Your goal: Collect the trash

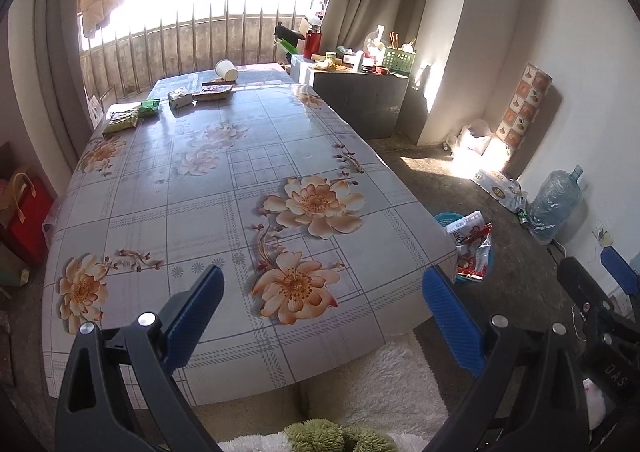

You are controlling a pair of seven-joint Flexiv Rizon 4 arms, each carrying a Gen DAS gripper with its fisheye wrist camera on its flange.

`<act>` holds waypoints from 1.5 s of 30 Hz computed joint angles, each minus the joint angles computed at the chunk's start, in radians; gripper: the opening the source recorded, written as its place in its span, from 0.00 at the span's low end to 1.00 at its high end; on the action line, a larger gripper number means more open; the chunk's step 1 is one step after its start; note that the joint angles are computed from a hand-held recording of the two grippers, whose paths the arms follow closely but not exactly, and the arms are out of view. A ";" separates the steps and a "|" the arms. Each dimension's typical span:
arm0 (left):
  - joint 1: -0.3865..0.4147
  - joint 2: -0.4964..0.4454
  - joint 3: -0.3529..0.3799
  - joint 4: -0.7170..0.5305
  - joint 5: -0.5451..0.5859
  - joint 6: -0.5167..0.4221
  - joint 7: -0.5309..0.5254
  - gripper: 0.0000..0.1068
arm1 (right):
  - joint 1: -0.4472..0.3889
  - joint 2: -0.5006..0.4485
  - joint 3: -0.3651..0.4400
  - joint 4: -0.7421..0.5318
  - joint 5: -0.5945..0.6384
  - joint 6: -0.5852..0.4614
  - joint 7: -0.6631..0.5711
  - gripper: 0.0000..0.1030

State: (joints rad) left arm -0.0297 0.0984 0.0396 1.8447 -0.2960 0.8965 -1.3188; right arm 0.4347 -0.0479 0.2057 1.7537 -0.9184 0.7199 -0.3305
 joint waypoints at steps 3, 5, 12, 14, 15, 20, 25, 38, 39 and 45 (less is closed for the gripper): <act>0.021 -0.011 -0.006 -0.021 0.098 -0.041 -0.083 0.91 | 0.026 -0.037 0.014 -0.049 0.125 -0.116 -0.114 0.92; 0.028 -0.016 -0.006 -0.029 0.138 -0.076 -0.118 0.91 | 0.039 -0.050 0.016 -0.061 0.181 -0.151 -0.153 0.93; 0.034 -0.024 -0.001 -0.036 0.174 -0.128 -0.123 0.91 | 0.064 -0.065 0.012 -0.082 0.267 -0.213 -0.185 0.93; 0.032 -0.025 -0.002 -0.039 0.174 -0.133 -0.115 0.91 | 0.064 -0.066 0.009 -0.087 0.282 -0.222 -0.190 0.93; 0.031 -0.025 -0.002 -0.039 0.173 -0.133 -0.111 0.91 | 0.063 -0.065 0.008 -0.087 0.284 -0.225 -0.191 0.93; 0.025 -0.037 -0.006 -0.053 0.157 -0.152 -0.098 0.91 | 0.058 -0.057 0.004 -0.086 0.288 -0.245 -0.200 0.93; 0.019 -0.046 -0.011 -0.067 0.150 -0.166 -0.098 0.91 | 0.047 -0.041 0.005 -0.073 0.287 -0.243 -0.197 0.93; 0.013 -0.043 -0.010 -0.068 0.165 -0.143 -0.107 0.91 | 0.043 -0.048 0.008 -0.083 0.286 -0.201 -0.234 0.93; 0.013 -0.042 -0.010 -0.067 0.166 -0.141 -0.109 0.91 | 0.044 -0.050 0.007 -0.085 0.286 -0.200 -0.237 0.93; 0.018 -0.043 -0.007 -0.070 0.166 -0.147 -0.119 0.91 | 0.052 -0.061 0.004 -0.099 0.282 -0.201 -0.239 0.93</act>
